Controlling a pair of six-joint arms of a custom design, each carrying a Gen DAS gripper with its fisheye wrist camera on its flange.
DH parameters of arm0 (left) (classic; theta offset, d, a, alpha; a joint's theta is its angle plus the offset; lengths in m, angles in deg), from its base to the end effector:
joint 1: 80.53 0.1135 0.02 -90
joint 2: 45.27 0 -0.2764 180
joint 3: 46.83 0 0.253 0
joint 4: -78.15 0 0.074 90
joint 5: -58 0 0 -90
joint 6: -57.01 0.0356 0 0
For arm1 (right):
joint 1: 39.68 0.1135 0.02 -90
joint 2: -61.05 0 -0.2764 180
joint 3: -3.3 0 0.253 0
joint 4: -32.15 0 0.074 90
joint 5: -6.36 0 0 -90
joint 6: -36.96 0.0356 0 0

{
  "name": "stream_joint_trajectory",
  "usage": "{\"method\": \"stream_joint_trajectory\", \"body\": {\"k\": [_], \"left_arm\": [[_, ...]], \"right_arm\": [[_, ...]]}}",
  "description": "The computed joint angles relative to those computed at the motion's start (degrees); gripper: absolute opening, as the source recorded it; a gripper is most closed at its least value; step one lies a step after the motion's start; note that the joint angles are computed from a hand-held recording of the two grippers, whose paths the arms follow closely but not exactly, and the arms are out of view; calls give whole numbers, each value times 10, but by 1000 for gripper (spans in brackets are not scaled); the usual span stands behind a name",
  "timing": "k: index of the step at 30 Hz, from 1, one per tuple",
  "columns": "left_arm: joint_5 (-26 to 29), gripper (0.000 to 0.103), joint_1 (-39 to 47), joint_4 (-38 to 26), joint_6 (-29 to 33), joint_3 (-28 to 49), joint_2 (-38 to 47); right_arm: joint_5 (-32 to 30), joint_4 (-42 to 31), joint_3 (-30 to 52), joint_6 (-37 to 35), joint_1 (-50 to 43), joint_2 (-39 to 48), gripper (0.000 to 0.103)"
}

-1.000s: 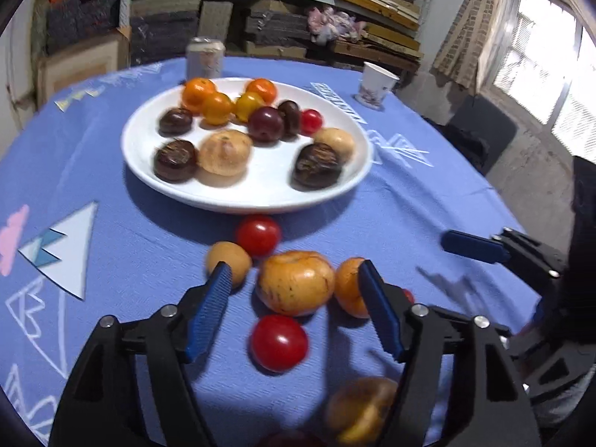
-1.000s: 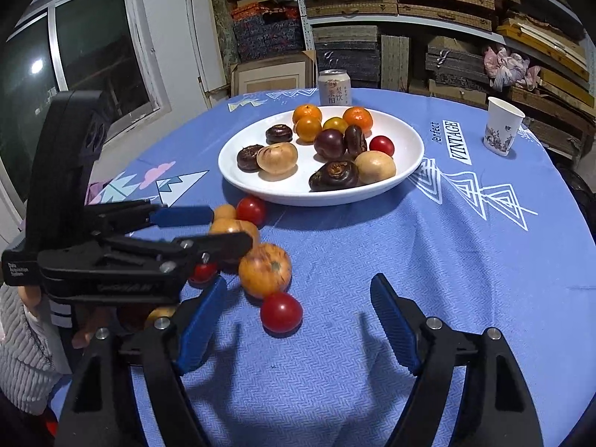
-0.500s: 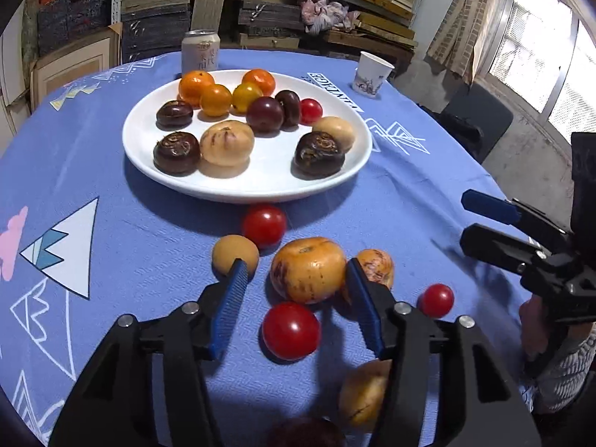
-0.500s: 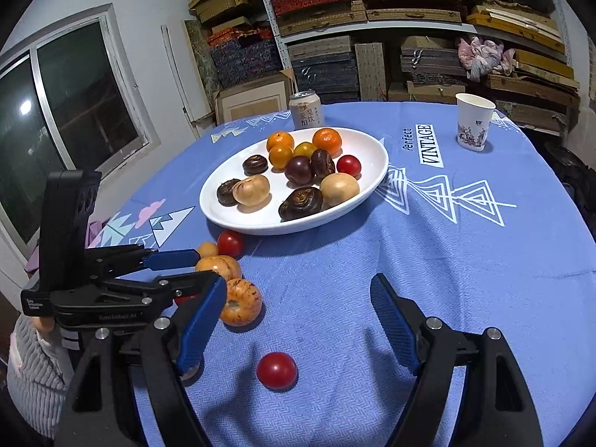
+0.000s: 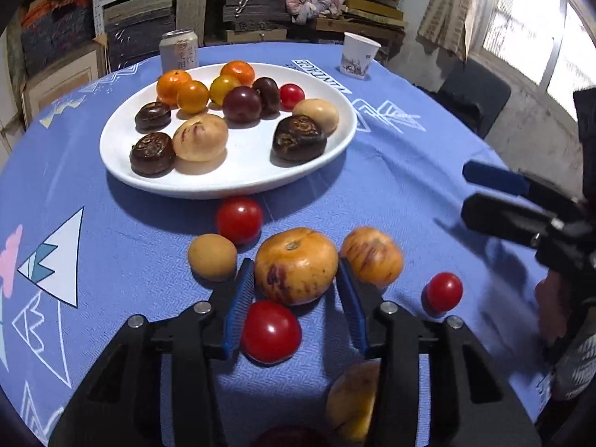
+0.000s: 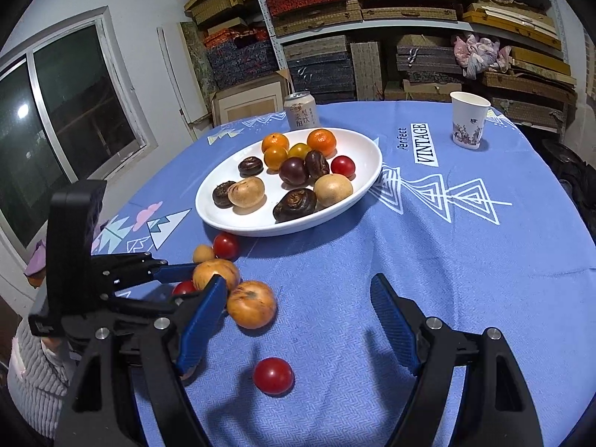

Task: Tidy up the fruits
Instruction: 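Grasp a striped tan fruit with the right tool while the left tool grasps a mottled tan fruit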

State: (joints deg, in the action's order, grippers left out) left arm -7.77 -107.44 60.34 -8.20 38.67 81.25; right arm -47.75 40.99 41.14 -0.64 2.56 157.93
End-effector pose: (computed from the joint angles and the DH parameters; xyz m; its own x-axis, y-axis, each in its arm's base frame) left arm 0.3772 -0.2079 0.0785 -0.4402 0.6522 -0.6171 0.8666 0.4886 -0.1018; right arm 0.1984 0.1520 0.0919 -0.5584 0.3599 -0.7474 0.2879 0.9291 0.2323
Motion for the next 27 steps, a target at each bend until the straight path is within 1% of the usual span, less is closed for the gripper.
{"method": "stream_joint_trajectory", "body": {"k": [4, 8, 10, 12, 15, 17, 19, 21, 23, 25, 27], "left_arm": [[-22, 43, -5, 49, -5, -38, -18], [0, 43, 17, 97, -34, -74, -54], [-6, 43, 28, 125, -57, -86, -68], [-12, 43, 36, 132, -76, -83, -70], [-17, 43, 42, 129, -87, -76, -67], [-21, 43, 42, 133, -87, -77, -68], [-22, 43, 42, 136, -87, -81, -71], [-21, 44, 44, 135, -88, -81, -72], [-20, 44, 44, 133, -90, -79, -71], [-22, 44, 44, 131, -91, -77, -69], [-24, 44, 44, 129, -91, -75, -67]], "right_arm": [[-10, -12, 15, -2, 0, 18, 80], [-25, -22, 43, -22, 6, 50, 80], [-26, -36, 64, -33, 12, 67, 80], [-37, -51, 90, -50, 15, 86, 80], [-35, -86, 133, -72, 18, 112, 80], [-41, -99, 154, -84, 18, 126, 75], [-53, -104, 166, -91, 12, 135, 65], [-76, -103, 174, -96, 1, 144, 58], [-86, -102, 177, -93, -6, 150, 56], [-88, -96, 176, -91, -7, 154, 51], [-96, -94, 177, -92, -10, 158, 50]]}}
